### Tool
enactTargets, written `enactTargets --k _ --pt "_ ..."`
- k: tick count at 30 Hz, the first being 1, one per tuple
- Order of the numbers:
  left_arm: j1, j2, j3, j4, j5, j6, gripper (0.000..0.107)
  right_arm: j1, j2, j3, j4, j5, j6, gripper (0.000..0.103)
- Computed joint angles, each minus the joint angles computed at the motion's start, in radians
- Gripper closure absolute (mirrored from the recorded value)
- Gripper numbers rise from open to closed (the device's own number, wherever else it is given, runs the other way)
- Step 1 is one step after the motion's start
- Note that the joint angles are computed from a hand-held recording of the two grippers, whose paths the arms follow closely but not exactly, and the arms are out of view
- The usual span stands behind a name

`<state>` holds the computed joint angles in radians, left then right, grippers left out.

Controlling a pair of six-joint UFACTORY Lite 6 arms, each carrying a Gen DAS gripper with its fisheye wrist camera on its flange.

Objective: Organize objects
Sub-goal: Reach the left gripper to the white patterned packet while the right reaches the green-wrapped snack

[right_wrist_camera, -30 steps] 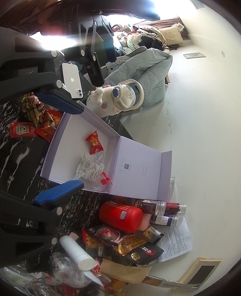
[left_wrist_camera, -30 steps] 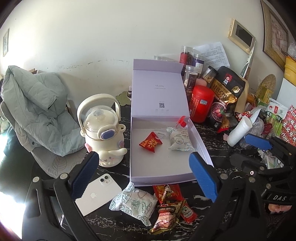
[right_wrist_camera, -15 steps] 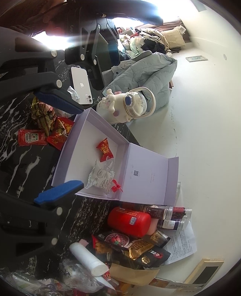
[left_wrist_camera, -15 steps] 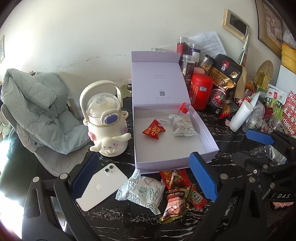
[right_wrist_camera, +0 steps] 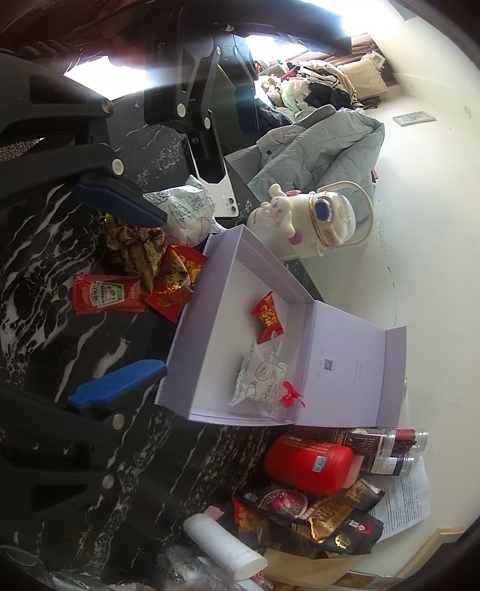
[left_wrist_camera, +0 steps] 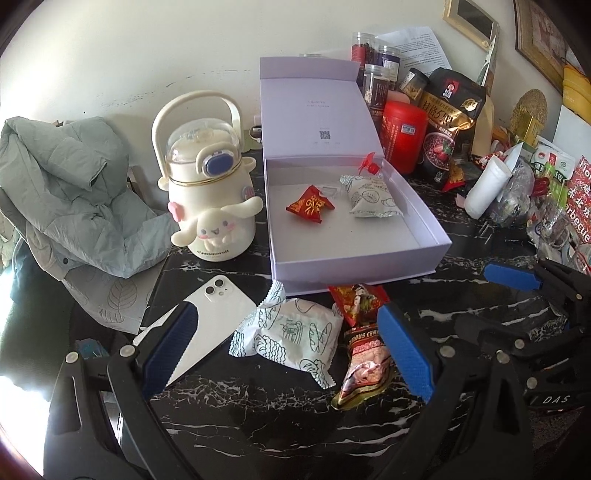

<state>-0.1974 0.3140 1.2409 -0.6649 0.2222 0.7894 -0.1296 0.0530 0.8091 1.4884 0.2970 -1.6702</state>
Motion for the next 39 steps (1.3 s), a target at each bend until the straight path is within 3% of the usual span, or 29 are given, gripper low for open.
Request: enactTargets --k 3,14,23,29,39 --pt "0.004 0.023 -0.005 0.025 -0.015 -0.022 0.009 0.005 0.023 -0.012 0.039 0.002 -0.046 0.028" --pt "0.006 0.092 -0.019 -0.139 -0.017 0.166 0.009 -0.002 0.123 -0.008 0.094 0.014 -0.114 0.028" --pt "0.002 0.145 0.012 -0.023 -0.059 0.068 0.009 0.006 0.188 0.003 0.136 0.0 -0.176 0.028" --pt "0.008 0.255 0.108 0.065 -0.01 -0.028 0.009 0.031 0.264 0.047 0.18 -0.047 -0.207 0.028" --pt "0.002 0.36 0.202 -0.031 0.018 0.146 0.009 0.062 0.353 0.123 0.075 -0.09 -0.119 0.028"
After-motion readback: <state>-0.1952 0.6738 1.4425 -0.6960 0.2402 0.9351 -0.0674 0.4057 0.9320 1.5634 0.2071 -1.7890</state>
